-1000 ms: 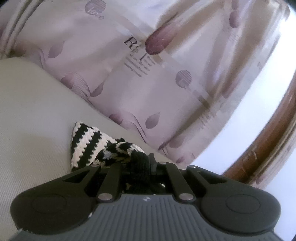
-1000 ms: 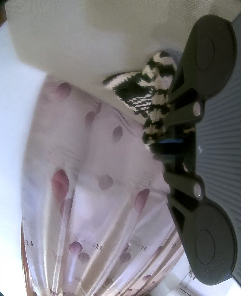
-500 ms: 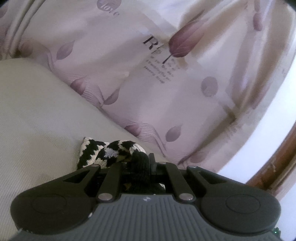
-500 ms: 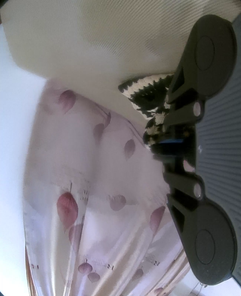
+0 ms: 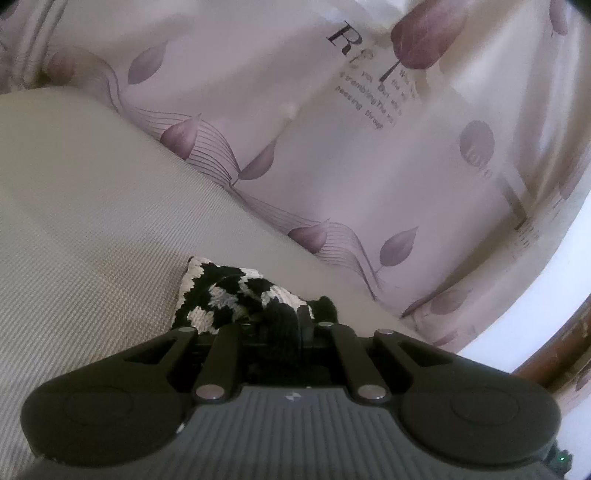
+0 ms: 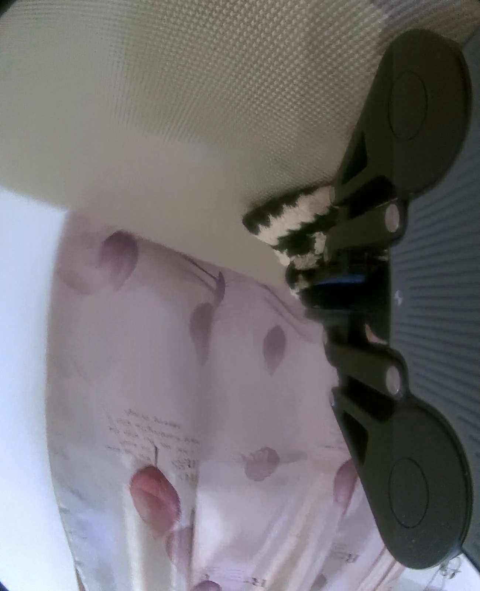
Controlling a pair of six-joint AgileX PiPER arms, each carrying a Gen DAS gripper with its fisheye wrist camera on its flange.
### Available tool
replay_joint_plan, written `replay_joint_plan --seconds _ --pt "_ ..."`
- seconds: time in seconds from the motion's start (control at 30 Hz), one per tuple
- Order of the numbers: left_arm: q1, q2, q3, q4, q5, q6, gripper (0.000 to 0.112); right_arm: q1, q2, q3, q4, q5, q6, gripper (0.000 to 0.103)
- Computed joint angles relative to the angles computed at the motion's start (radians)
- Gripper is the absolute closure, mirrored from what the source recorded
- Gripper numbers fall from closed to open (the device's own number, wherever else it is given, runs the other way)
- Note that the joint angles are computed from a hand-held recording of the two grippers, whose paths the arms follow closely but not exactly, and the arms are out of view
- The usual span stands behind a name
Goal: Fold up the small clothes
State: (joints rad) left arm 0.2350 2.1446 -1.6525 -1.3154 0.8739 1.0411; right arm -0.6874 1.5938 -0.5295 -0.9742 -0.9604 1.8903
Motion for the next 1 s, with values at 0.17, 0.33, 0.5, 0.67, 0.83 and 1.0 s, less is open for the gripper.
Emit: replay_joint_plan --seconds 0.17,0.33,0.5,0.67,0.83,1.0 --pt "-0.014 0.008 -0.005 -0.025 -0.053 0.014 0.048 0.014 0.084 0.007 0.115 -0.097 -0.061 0.08" --pt "-0.007 -0.031 0.045 -0.127 -0.111 0.127 0.023 0.009 0.078 0.102 0.284 -0.233 -0.178 0.023" --pt "0.025 -0.069 0.099 -0.156 -0.128 0.203 0.021 -0.035 -0.07 0.12 0.097 -0.164 -0.205 0.023" --pt "0.089 -0.057 0.09 -0.069 -0.102 0.137 0.021 0.127 -0.268 0.079 -0.107 0.102 -0.236 0.023" --pt "0.138 -0.028 0.058 0.053 -0.043 0.098 0.027 0.444 -0.309 0.005 -0.066 0.383 -0.344 0.023" --pt "0.162 -0.056 0.118 0.044 -0.026 0.225 0.027 0.665 -0.218 -0.105 0.144 0.599 -0.556 0.023"
